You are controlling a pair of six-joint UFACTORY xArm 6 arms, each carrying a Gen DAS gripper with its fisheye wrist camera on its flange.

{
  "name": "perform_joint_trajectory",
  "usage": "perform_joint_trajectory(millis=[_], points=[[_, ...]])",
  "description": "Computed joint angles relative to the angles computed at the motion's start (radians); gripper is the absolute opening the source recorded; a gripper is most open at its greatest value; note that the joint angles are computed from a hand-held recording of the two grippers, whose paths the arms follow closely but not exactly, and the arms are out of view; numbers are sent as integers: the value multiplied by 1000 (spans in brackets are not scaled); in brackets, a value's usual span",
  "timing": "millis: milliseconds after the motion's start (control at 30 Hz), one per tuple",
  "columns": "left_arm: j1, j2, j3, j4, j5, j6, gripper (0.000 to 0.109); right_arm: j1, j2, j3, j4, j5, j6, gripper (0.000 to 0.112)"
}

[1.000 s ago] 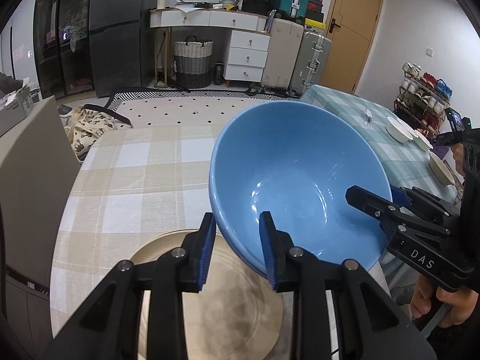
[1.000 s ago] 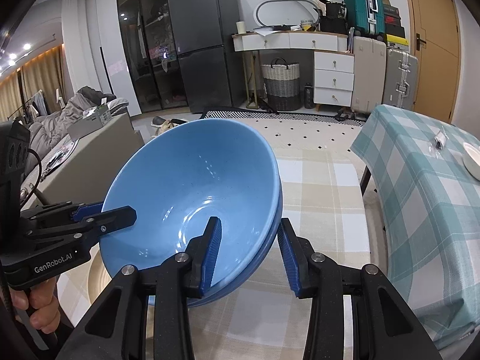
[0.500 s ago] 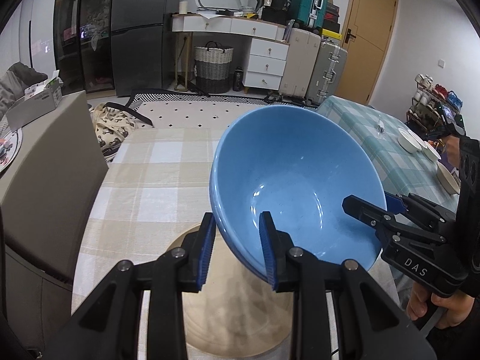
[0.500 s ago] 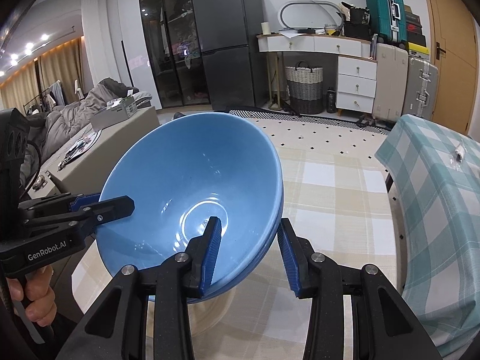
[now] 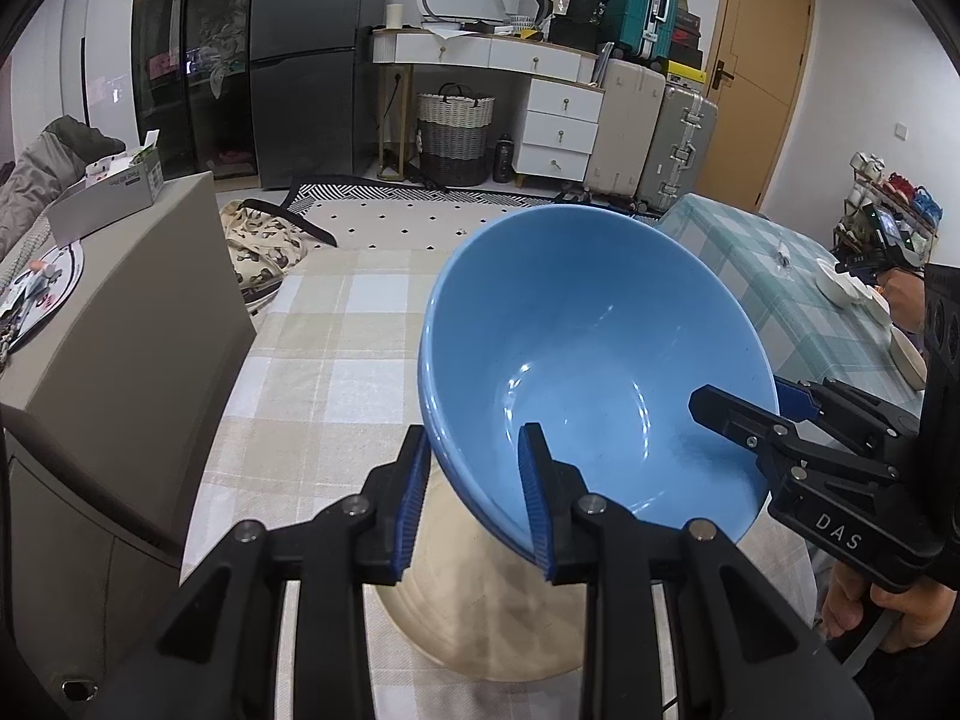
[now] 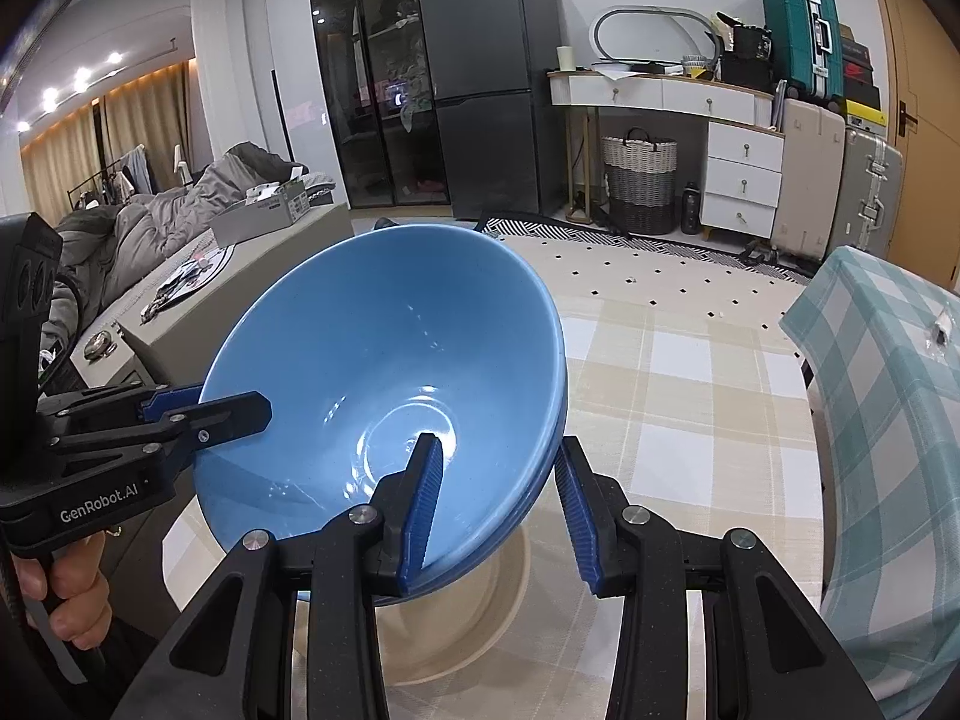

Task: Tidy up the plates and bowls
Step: 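Lift the nested blue bowls and carry them over the stacked plates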

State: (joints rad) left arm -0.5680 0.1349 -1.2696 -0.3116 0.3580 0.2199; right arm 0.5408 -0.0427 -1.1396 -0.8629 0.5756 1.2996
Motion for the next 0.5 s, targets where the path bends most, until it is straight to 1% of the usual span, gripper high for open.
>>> perform_joint_trajectory(millis=[167, 500], points=[[14, -12, 24, -6, 1, 6, 27, 10, 28, -23, 23, -7, -27, 39], [33, 1, 29, 34, 20, -31, 27, 19, 80, -50, 88, -13, -88, 39]])
